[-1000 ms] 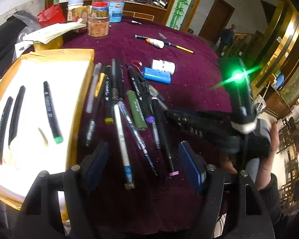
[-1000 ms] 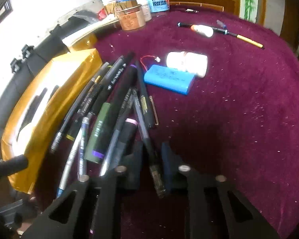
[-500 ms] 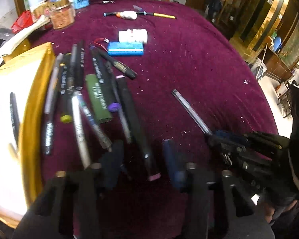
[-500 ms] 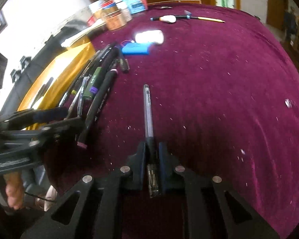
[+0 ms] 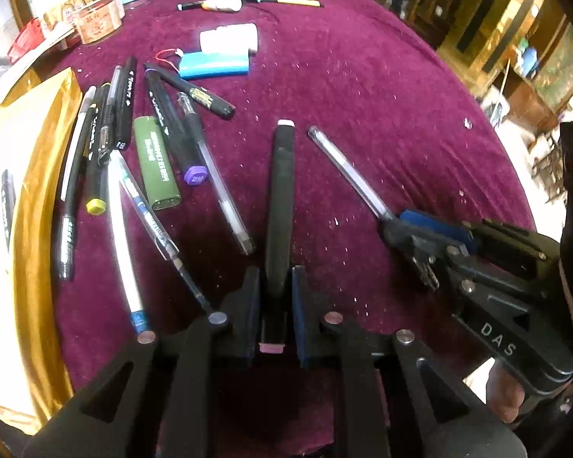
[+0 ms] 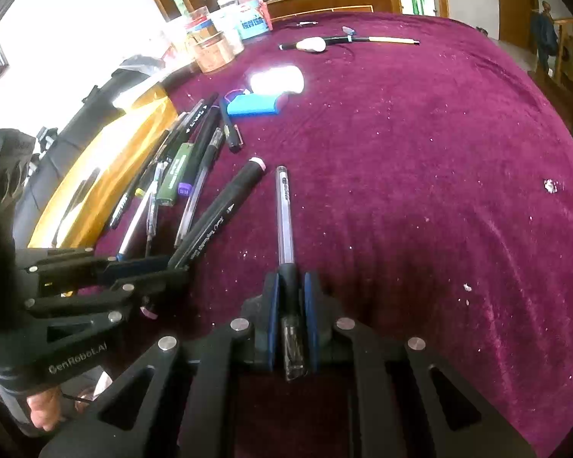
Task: Organize rigid objects
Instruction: 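Grasp a clear gel pen with the right gripper while the left grasps a pink-ended marker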
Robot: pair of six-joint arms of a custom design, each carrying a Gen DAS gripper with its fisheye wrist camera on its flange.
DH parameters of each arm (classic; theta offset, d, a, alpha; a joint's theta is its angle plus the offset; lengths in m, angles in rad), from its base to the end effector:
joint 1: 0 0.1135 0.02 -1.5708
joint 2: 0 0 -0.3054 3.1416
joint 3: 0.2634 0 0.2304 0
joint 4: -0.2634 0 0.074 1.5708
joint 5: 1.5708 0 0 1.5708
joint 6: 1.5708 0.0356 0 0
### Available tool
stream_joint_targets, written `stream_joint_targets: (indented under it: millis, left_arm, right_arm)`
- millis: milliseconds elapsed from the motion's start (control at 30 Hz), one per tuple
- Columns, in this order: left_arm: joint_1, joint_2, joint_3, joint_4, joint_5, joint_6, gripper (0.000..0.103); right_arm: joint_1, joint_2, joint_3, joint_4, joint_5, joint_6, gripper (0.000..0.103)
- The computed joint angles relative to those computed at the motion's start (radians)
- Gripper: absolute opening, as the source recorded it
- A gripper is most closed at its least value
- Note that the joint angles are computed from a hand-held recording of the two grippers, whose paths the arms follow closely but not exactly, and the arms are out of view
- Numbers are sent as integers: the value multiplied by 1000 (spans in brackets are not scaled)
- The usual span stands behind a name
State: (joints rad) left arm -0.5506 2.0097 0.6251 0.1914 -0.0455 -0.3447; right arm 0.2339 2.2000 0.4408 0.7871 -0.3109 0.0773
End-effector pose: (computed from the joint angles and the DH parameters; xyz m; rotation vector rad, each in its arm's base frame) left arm 0.2482 -0.1505 0.0806 0.2734 2.7632 -0.1727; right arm 0.2677 0.0750 0.0415 -0.3225 2.5332 0.5169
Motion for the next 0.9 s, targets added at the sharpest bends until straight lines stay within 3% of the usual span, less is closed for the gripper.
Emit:
stream_joint_targets:
  millis: [100, 200, 433, 567, 667, 700, 800, 900]
  left_arm:
    - [-9, -42, 7, -35, -30, 12, 14]
    - [-5, -79, -23, 23, -19, 26, 20]
    - [-4, 77, 142, -33, -46, 94, 21]
    - [-19, 67, 92, 29, -29, 94, 21]
    - [-36, 67, 42, 110, -54, 95, 20]
    - [-33, 64, 43, 106, -55, 90, 13]
    - [7, 63, 26, 138, 3, 55, 12]
    - [60, 36, -26, 202, 77, 19, 12]
  right_arm:
    - [2, 2, -12, 24, 18, 15, 12]
    - [-7, 5, -24, 44, 16, 14, 12]
    - [17, 3, -23, 47, 57, 25, 12]
    - [28, 2, -31, 58, 76, 17, 13]
    - [54, 15, -49, 113, 108, 22, 19]
    - [72, 19, -54, 131, 139, 30, 19]
    - [135, 37, -50, 164, 262, 40, 11]
    - [136, 26, -45, 146, 268, 56, 11]
